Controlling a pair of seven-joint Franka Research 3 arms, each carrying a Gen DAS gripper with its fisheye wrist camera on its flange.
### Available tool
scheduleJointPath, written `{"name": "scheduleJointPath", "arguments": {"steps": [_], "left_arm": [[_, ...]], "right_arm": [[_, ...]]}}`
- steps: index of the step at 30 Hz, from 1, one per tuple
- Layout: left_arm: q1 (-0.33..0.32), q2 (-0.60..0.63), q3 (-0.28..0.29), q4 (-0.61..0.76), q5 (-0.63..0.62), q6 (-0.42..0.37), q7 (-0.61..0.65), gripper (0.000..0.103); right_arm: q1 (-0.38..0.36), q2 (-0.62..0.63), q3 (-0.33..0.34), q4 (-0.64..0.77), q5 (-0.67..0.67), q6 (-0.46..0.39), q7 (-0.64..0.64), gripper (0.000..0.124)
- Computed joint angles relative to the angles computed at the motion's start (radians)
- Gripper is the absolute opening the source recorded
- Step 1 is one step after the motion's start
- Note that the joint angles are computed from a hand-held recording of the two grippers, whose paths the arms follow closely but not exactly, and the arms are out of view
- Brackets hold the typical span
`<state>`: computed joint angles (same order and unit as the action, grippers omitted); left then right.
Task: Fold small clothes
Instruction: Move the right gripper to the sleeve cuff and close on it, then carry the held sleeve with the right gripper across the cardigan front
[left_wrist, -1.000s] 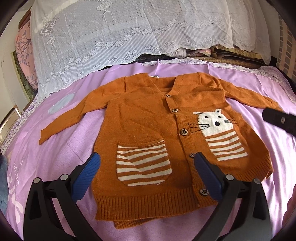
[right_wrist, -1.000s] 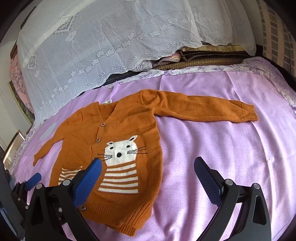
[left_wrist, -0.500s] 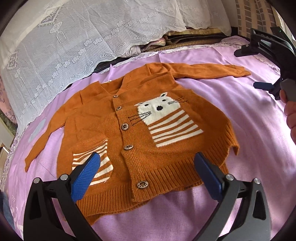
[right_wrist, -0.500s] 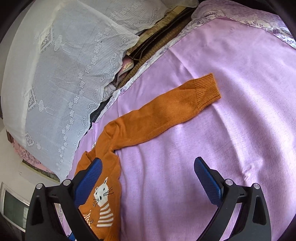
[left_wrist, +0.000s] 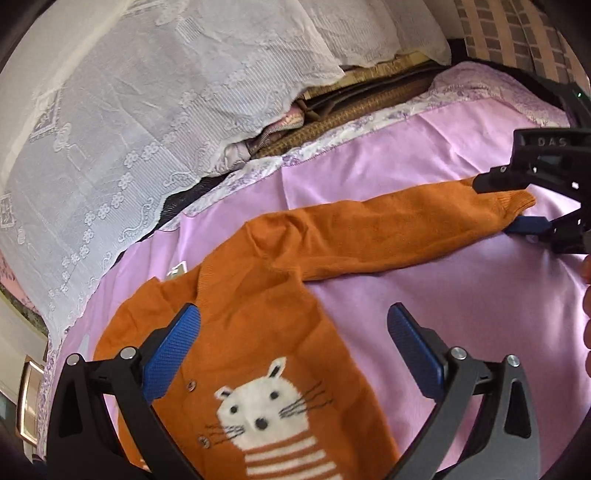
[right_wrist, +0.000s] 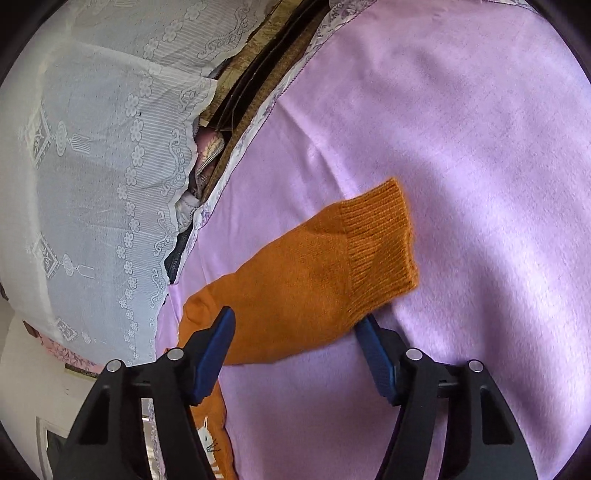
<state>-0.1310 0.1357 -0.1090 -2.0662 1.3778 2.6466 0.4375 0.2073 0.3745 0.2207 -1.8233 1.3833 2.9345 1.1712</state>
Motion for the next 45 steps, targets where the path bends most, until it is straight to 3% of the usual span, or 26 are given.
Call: {"name": "scheduleJointPath", "arguments": {"steps": [4, 6, 8, 11, 13, 16, 18, 19, 24, 27, 30, 31, 33, 36, 39, 43, 45], "left_arm": [[-0.043, 0.119, 0.004, 0.094, 0.093, -0.064, -0.056, 0.099], [-0.046, 0.168, 0.008, 0.135, 0.030, -0.056, -0.002, 0.099], [-0.051, 0.204, 0.013, 0.172, -0.055, -0.052, 0.076, 0.099], [-0.020, 0.226, 0.012, 0.193, -0.241, 0.019, 0.204, 0.099], [0.035, 0.226, -0.011, 0.176, -0.423, 0.101, 0.314, 0.098], [0.199, 0.217, -0.139, 0.109, -0.786, 0.243, 0.588, 0.098], [0.301, 0.206, -0.233, 0.062, -0.962, 0.315, 0.730, 0.098], [0.329, 0.196, -0.253, 0.042, -1.014, 0.341, 0.761, 0.098], [0.356, 0.133, -0.221, -0.033, -1.154, 0.446, 0.765, 0.098], [0.364, 0.138, -0.205, -0.020, -1.238, 0.422, 0.783, 0.098], [0.208, 0.200, -0.037, 0.092, -1.148, 0.227, 0.680, 0.098], [0.167, 0.216, 0.004, 0.112, -1.104, 0.196, 0.649, 0.099], [0.064, 0.209, 0.103, 0.115, -0.941, 0.183, 0.541, 0.099], [0.003, 0.186, 0.159, 0.102, -0.763, 0.185, 0.421, 0.098], [0.045, 0.146, 0.124, 0.062, -0.742, 0.231, 0.409, 0.098], [0.185, 0.099, -0.008, 0.009, -0.989, 0.309, 0.607, 0.098], [0.223, 0.085, -0.041, -0.001, -1.092, 0.327, 0.684, 0.098]], "right_arm": [[-0.005, 0.037, -0.010, 0.038, -0.038, 0.006, 0.026, 0.046], [0.000, 0.049, -0.015, 0.042, -0.084, 0.026, 0.042, 0.017], [0.007, 0.058, -0.022, 0.034, -0.144, 0.055, 0.104, 0.007], [-0.038, 0.057, 0.035, 0.036, -0.072, 0.079, 0.030, 0.007], [-0.037, 0.046, 0.052, 0.036, -0.043, 0.123, -0.030, 0.007], [-0.015, 0.029, 0.059, 0.038, -0.055, 0.201, -0.086, 0.007], [0.020, 0.019, 0.037, 0.029, -0.135, 0.250, -0.062, 0.007], [0.039, 0.014, 0.022, 0.020, -0.183, 0.274, -0.036, 0.007], [0.076, 0.014, -0.032, 0.001, -0.333, 0.286, 0.078, 0.007], [0.068, 0.020, -0.030, -0.003, -0.386, 0.270, 0.125, 0.007], [-0.005, 0.019, 0.066, -0.013, -0.389, 0.309, 0.097, 0.007], [-0.032, 0.017, 0.101, -0.017, -0.391, 0.325, 0.087, 0.007], [-0.086, 0.016, 0.173, -0.019, -0.400, 0.349, 0.077, 0.007], [-0.143, 0.017, 0.256, -0.014, -0.430, 0.376, 0.078, 0.007], [-0.092, 0.010, 0.230, -0.004, -0.485, 0.395, 0.106, 0.007], [-0.010, 0.014, 0.188, 0.028, -0.571, 0.374, 0.140, 0.007], [0.041, 0.019, 0.157, 0.048, -0.615, 0.363, 0.163, 0.007]]}}
